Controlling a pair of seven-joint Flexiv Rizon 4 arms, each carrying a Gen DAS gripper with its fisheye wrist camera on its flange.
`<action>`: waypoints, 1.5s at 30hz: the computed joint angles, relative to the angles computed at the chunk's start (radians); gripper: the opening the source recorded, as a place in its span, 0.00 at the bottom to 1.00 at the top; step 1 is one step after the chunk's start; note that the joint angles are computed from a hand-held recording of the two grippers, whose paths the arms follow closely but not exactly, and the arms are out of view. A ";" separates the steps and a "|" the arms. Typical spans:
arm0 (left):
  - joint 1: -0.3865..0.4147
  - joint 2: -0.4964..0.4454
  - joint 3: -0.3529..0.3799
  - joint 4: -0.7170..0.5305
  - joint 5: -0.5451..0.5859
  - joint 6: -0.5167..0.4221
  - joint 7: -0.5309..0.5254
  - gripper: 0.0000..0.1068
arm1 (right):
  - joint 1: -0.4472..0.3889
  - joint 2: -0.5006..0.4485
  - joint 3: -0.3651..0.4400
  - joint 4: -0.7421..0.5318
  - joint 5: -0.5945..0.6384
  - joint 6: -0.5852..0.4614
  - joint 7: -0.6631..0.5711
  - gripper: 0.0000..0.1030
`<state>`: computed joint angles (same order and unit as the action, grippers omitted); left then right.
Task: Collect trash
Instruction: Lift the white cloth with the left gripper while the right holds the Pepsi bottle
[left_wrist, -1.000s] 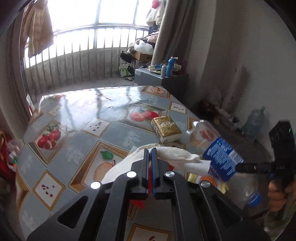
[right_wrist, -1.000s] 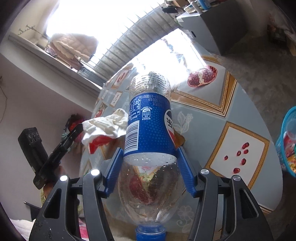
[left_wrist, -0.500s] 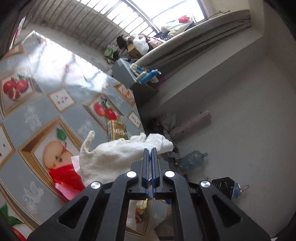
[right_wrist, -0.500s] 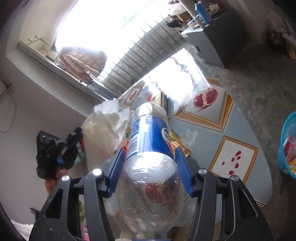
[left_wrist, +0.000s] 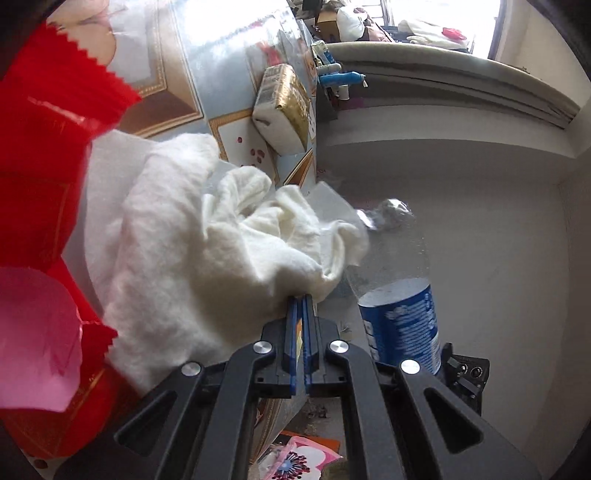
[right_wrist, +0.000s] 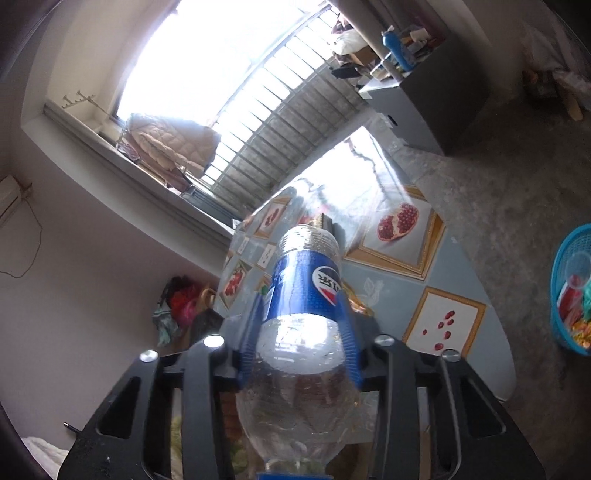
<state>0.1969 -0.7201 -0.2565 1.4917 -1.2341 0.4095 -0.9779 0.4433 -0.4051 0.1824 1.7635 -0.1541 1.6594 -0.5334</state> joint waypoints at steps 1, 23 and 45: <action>0.000 0.002 0.000 0.004 -0.005 0.005 0.003 0.02 | -0.047 -0.024 0.065 -0.026 0.013 -0.005 -0.025 0.16; -0.012 0.068 0.029 0.064 -0.006 0.097 0.064 0.02 | -0.098 -0.212 0.233 -0.289 0.211 -0.378 -0.239 0.56; -0.014 0.118 0.043 0.063 -0.018 0.127 0.162 0.02 | -0.102 -0.297 0.258 -0.498 0.389 -0.564 -0.418 0.53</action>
<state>0.1831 -0.6025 -0.2135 1.5543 -1.2518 0.5361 -0.8155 0.3414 -0.7022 0.4401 1.2655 0.2346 1.0957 -0.9514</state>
